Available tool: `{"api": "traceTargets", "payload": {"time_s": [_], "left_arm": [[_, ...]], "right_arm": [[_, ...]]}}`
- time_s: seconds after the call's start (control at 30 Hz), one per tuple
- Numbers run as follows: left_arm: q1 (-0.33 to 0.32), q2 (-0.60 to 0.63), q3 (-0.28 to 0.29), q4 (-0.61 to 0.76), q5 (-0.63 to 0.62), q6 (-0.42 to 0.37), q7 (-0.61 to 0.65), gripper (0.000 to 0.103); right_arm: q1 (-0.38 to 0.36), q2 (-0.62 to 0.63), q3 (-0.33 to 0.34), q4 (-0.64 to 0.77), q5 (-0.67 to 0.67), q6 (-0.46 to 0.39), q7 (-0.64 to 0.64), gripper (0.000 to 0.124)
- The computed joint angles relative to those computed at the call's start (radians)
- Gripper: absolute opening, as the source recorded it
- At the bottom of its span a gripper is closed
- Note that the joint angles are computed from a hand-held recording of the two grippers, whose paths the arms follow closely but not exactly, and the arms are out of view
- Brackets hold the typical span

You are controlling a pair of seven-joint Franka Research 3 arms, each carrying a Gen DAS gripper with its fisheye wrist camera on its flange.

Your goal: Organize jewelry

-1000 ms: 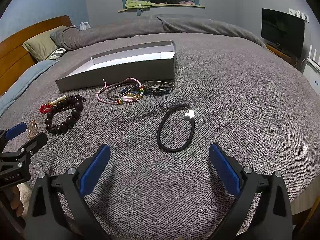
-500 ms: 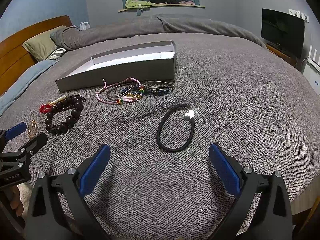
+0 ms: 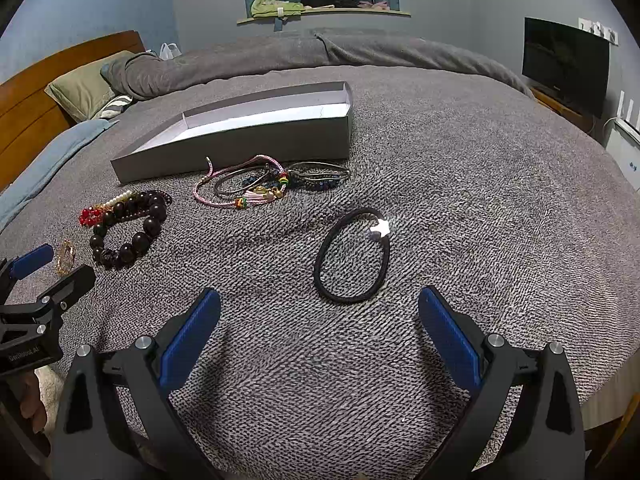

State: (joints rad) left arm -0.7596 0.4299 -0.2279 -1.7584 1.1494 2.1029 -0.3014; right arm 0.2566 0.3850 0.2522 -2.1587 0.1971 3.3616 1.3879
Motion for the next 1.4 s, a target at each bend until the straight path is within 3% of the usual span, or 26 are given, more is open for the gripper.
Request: {"api": "traceTargets", "payload": {"time_s": [0.33,0.47,0.53,0.6,0.67,0.8,1.0,1.07,1.2,1.27,1.33,1.4], "left_arm": [[0.014,-0.047,0.0,-0.064,0.017,0.018,-0.062,0.099],[0.043,-0.091,-0.015,-0.121,-0.013,0.005,-0.082,0.099],[0.067,-0.121,-0.023,-0.16,-0.027,0.036,-0.094,0.099],[0.097,-0.154,-0.032,-0.206,-0.033,0.096,-0.094,0.099],[0.108,-0.167,-0.041,-0.229,-0.021,0.117,-0.069,0.099],[0.119,-0.175,-0.058,-0.249,-0.05,0.114,0.009,0.099],[0.128,-0.231,-0.064,-0.305,0.031,0.125,-0.053,0.099],[0.138,-0.217,-0.068,-0.293,0.028,0.122,-0.029,0.099],[0.131,-0.171,-0.067,-0.249,0.016,0.094,0.029,0.099],[0.126,-0.155,-0.063,-0.232,0.012,0.09,0.052,0.099],[0.122,-0.143,-0.057,-0.222,0.011,0.091,0.062,0.099],[0.123,-0.148,-0.049,-0.231,0.022,0.117,0.038,0.098]], "right_arm": [[-0.009,0.003,0.005,0.004,0.002,-0.001,0.014,0.098],[0.035,0.001,-0.041,0.001,0.025,0.018,0.014,0.098],[-0.02,0.006,0.009,-0.012,-0.001,0.063,0.029,0.098],[-0.143,0.024,0.113,-0.035,-0.098,0.137,0.087,0.098],[-0.191,0.035,0.141,-0.042,-0.171,0.169,0.132,0.098],[-0.081,0.029,0.024,-0.042,-0.152,0.197,0.113,0.098],[-0.142,0.034,0.059,-0.038,-0.274,0.172,0.186,0.098],[-0.129,0.033,0.046,-0.036,-0.273,0.163,0.188,0.098],[-0.208,0.041,0.109,-0.029,-0.336,0.134,0.241,0.098],[-0.163,0.038,0.067,-0.024,-0.293,0.134,0.236,0.098],[-0.173,0.044,0.074,-0.017,-0.297,0.13,0.241,0.098],[-0.123,0.043,0.029,-0.01,-0.256,0.13,0.219,0.098]]}}
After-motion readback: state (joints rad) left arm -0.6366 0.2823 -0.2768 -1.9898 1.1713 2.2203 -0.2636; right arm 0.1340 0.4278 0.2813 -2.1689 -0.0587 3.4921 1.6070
